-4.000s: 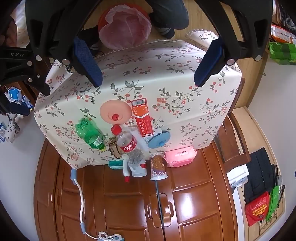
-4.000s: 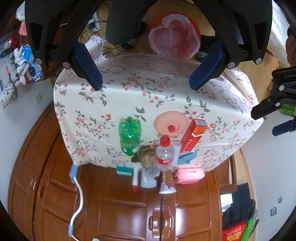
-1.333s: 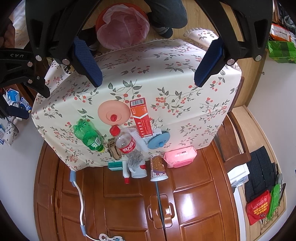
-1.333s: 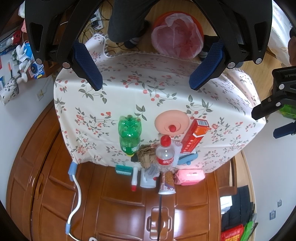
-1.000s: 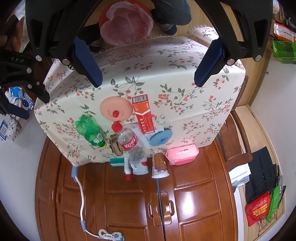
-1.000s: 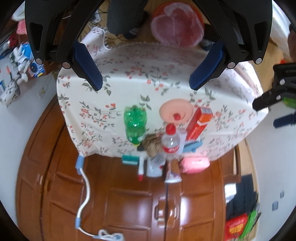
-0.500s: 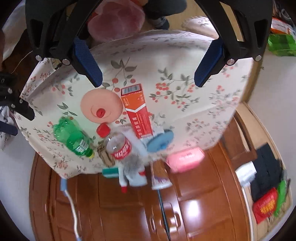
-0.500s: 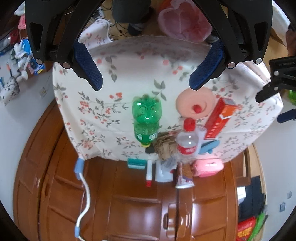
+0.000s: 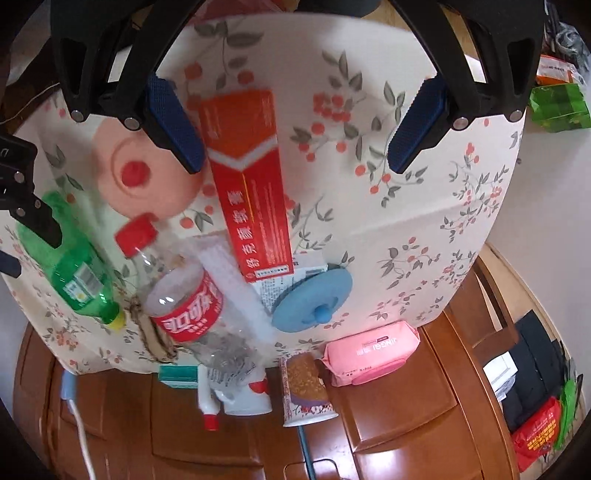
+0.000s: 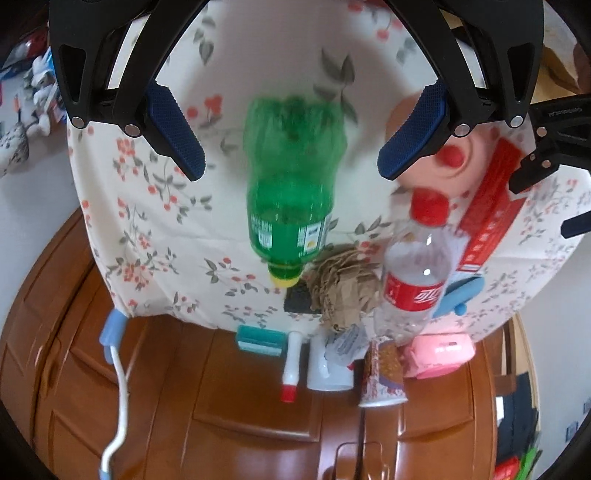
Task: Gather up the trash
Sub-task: 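Grasp the red ointment box with the left tool while the right tool grasps the green soda bottle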
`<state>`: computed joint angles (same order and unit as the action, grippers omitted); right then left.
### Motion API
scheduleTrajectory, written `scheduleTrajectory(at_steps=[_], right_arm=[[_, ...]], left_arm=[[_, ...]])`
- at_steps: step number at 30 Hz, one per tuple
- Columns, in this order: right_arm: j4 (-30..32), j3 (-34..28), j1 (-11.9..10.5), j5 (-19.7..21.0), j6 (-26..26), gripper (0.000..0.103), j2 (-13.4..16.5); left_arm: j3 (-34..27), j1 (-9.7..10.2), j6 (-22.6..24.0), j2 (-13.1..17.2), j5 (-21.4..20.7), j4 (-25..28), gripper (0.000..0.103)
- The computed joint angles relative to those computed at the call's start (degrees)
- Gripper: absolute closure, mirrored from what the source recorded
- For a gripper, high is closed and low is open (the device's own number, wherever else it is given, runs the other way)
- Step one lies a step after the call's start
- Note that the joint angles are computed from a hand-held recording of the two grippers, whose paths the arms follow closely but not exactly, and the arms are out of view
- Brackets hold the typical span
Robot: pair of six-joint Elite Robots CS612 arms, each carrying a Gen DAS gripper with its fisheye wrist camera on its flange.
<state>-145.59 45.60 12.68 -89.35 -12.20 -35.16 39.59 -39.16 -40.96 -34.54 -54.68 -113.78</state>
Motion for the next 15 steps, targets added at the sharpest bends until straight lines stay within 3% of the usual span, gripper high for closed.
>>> scheduleTrajectory(at_steps=[7, 15], right_arm=[[2.99, -5.53, 0.41, -1.17, -0.88, 0.006, 2.99], [4.28, -7.76, 0.72, -1.9, -1.95, 0.006, 4.35]], left_arm=[[-3.9, 1.04, 0.42, 2.3, -2.76, 0.19, 0.011], [-8.98, 1.68, 1.64, 5.4, -5.37, 3.31, 0.047]])
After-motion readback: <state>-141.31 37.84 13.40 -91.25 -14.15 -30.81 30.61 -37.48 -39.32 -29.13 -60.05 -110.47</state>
